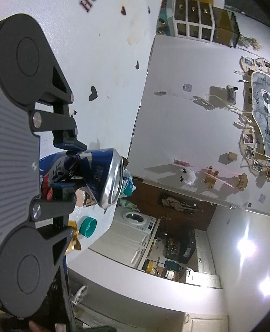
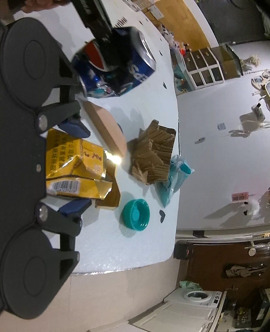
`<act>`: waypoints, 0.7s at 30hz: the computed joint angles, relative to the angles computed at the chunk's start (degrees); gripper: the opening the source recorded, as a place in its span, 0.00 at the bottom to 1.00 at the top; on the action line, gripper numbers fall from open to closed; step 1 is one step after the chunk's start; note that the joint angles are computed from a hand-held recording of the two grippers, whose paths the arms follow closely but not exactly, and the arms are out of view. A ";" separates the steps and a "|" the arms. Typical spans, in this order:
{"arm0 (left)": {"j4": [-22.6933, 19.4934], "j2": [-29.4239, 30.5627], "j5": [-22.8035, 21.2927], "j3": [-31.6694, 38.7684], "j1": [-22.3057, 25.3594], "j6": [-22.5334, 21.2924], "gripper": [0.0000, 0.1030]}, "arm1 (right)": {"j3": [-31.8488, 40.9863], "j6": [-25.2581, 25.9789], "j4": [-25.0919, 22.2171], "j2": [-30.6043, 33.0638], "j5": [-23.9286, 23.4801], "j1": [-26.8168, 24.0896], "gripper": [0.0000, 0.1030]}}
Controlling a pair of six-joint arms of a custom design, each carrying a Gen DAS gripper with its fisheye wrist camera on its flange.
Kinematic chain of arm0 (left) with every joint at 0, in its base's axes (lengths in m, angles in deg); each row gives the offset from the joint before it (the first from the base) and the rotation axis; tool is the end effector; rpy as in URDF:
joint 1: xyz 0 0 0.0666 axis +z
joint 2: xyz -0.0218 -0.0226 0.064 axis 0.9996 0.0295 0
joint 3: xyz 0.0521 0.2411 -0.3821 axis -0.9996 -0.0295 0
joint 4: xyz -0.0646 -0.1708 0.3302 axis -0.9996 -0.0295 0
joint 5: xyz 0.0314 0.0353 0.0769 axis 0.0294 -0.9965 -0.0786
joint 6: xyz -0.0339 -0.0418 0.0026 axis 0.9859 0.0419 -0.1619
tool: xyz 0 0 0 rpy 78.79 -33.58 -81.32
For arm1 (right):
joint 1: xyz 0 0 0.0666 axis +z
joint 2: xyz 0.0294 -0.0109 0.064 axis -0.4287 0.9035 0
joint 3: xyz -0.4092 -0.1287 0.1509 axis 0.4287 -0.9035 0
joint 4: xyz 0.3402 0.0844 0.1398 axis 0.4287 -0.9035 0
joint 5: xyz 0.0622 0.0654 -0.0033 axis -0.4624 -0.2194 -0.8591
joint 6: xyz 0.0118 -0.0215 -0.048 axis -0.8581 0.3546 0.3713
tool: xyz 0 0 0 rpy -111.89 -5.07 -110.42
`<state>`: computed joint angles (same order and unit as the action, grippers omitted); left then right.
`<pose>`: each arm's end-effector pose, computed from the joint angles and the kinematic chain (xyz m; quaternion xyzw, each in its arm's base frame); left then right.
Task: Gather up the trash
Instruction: 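Carry the Pepsi can and yellow snack bag over the trash bin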
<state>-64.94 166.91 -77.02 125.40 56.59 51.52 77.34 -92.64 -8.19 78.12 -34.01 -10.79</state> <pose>0.5227 -0.3262 0.6531 0.1526 0.8094 -0.2390 0.5142 0.4964 0.1227 0.6426 0.0735 0.9000 0.0524 0.4265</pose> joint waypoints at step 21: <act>-7.75 -7.00 -21.42 -2.56 -11.64 -0.56 0.28 | -10.73 1.99 2.81 -14.19 -0.06 0.55 0.52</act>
